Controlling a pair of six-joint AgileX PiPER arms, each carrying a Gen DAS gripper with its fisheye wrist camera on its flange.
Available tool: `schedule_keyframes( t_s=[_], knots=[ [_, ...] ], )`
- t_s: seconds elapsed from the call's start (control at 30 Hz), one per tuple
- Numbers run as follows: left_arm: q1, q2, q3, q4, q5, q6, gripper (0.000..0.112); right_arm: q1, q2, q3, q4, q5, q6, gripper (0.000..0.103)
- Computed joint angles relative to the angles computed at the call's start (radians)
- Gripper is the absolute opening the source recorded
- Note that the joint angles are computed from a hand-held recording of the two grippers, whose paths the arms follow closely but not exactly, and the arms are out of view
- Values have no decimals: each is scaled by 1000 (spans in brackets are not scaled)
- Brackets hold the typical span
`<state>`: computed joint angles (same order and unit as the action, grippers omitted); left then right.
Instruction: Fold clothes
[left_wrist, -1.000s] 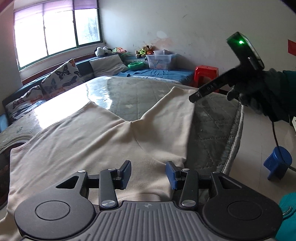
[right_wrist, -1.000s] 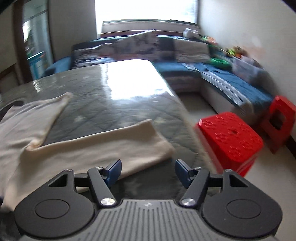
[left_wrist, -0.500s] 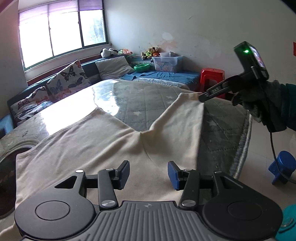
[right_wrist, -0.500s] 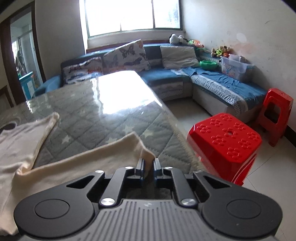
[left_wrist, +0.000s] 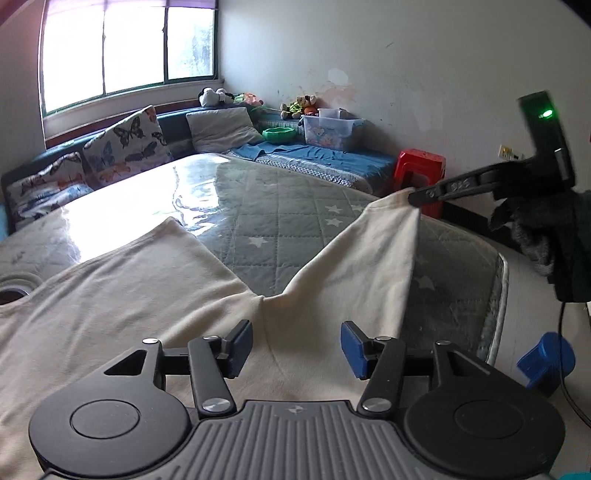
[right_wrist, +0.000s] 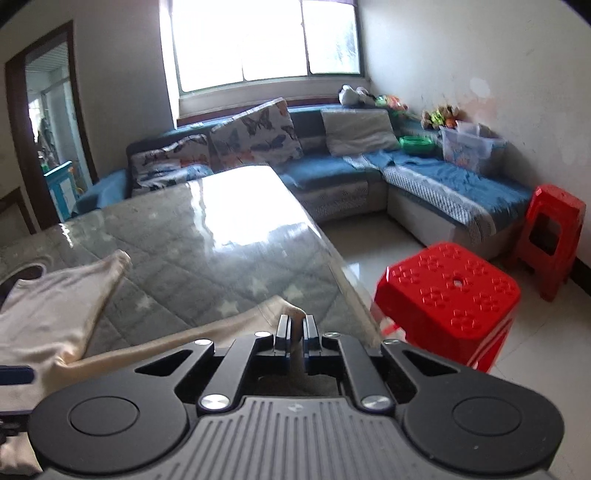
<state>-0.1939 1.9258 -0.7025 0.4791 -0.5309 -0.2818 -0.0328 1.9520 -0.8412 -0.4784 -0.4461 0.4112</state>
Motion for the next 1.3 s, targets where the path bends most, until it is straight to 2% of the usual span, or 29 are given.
schedule_keyframes(
  t_s=[0.13, 0.27, 0.37, 0.47, 0.63, 0.83, 0.97, 1.1, 1.2, 1.3],
  knots=[
    [23, 46, -55, 149, 6, -167, 65, 15, -62, 15, -34, 5, 11, 5],
    [37, 48, -46, 184, -20, -197, 70, 46, -136, 31, -62, 13, 18, 5],
    [80, 6, 9, 242, -81, -249, 72, 77, -206, 39, -109, 28, 52, 5],
    [164, -51, 96, 300, -166, -278, 79, 131, -280, 25, -185, 66, 106, 5],
    [325, -143, 249, 354, -270, -241, 80, 262, -347, -23, -289, 130, 161, 5],
    [552, -211, 387, 399, -349, -197, 80, 446, -321, -120, -483, 182, 305, 5],
    [674, -229, 431, 423, -368, -206, 81, 571, -229, -211, -726, 198, 525, 5],
    [780, -232, 454, 464, -369, -218, 81, 650, -139, -286, -1001, 176, 797, 7],
    [834, -246, 464, 494, -369, -233, 81, 677, -137, -260, -1053, 151, 830, 13],
    [851, -265, 469, 495, -361, -238, 80, 649, -145, -235, -1070, 146, 830, 17]
  ],
)
